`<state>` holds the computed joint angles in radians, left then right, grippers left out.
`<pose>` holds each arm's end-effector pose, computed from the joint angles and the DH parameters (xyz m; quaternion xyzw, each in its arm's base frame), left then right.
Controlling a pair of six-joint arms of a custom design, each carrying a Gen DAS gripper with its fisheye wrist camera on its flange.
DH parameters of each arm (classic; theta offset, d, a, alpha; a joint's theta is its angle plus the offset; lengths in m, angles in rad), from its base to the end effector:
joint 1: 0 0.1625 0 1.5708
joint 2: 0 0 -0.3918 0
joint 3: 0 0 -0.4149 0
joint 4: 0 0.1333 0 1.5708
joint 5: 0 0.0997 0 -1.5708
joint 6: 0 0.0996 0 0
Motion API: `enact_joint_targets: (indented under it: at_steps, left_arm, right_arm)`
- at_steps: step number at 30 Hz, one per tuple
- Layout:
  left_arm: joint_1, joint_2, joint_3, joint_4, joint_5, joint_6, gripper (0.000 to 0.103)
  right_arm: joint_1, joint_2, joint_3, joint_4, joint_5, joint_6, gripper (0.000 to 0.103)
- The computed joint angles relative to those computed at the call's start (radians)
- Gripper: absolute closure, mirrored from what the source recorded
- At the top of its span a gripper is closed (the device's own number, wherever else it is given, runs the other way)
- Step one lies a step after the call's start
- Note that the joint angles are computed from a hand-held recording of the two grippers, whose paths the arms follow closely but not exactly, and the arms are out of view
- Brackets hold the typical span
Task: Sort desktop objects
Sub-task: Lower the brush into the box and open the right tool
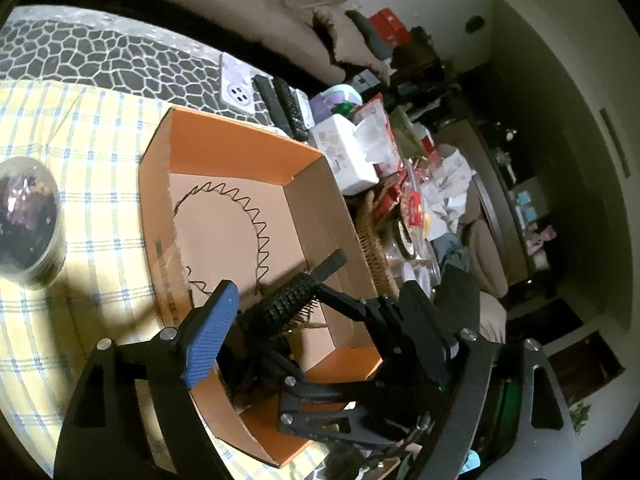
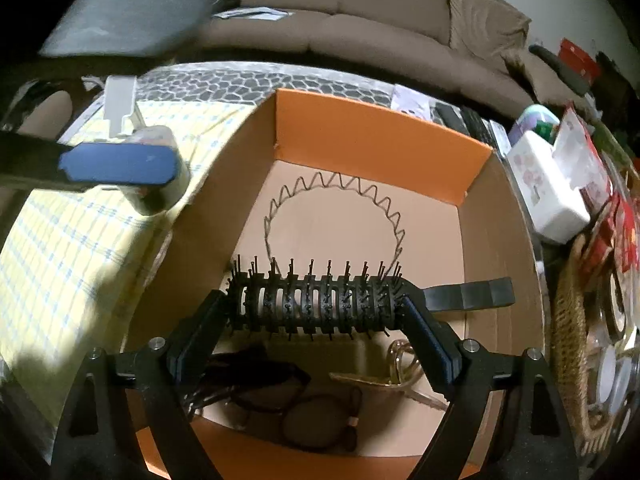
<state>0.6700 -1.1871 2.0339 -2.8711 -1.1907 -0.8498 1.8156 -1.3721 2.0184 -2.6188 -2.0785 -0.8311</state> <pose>-0.3267 -0.4760 0.1755 0.0181 -0.9576 0.2828 0.0515 0.2119 -0.4979 0.2556 0.4430 -0.8402 0.1138 0.2914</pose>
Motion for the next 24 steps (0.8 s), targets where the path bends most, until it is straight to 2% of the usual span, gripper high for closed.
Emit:
enact_joint_targets:
  at_steps: [5, 8, 12, 16, 20, 24]
  left_arm:
    - [-0.003, -0.019, 0.022, 0.007, 0.011, -0.020, 0.016]
    - [-0.002, -0.026, 0.034, -0.004, 0.005, -0.022, 0.016]
    - [-0.006, -0.030, 0.034, 0.001, 0.006, -0.020, 0.015]
    - [-0.012, -0.029, 0.031, 0.004, 0.015, -0.021, 0.008]
    - [-0.014, -0.030, 0.032, 0.004, 0.020, -0.027, 0.005]
    - [-0.015, -0.037, 0.046, -0.006, 0.024, -0.040, 0.001]
  right_arm:
    - [-0.011, 0.011, -0.014, 0.043, -0.004, 0.042, 0.014]
    - [-0.019, 0.013, -0.019, 0.062, 0.006, 0.061, 0.014]
    - [-0.023, 0.016, -0.021, 0.058, -0.001, 0.071, 0.013]
    - [-0.023, 0.021, -0.015, 0.035, -0.028, 0.058, 0.013]
    - [-0.027, 0.010, -0.015, 0.040, -0.012, 0.061, 0.012]
    - [-0.033, -0.005, -0.016, 0.039, 0.023, 0.068, 0.003]
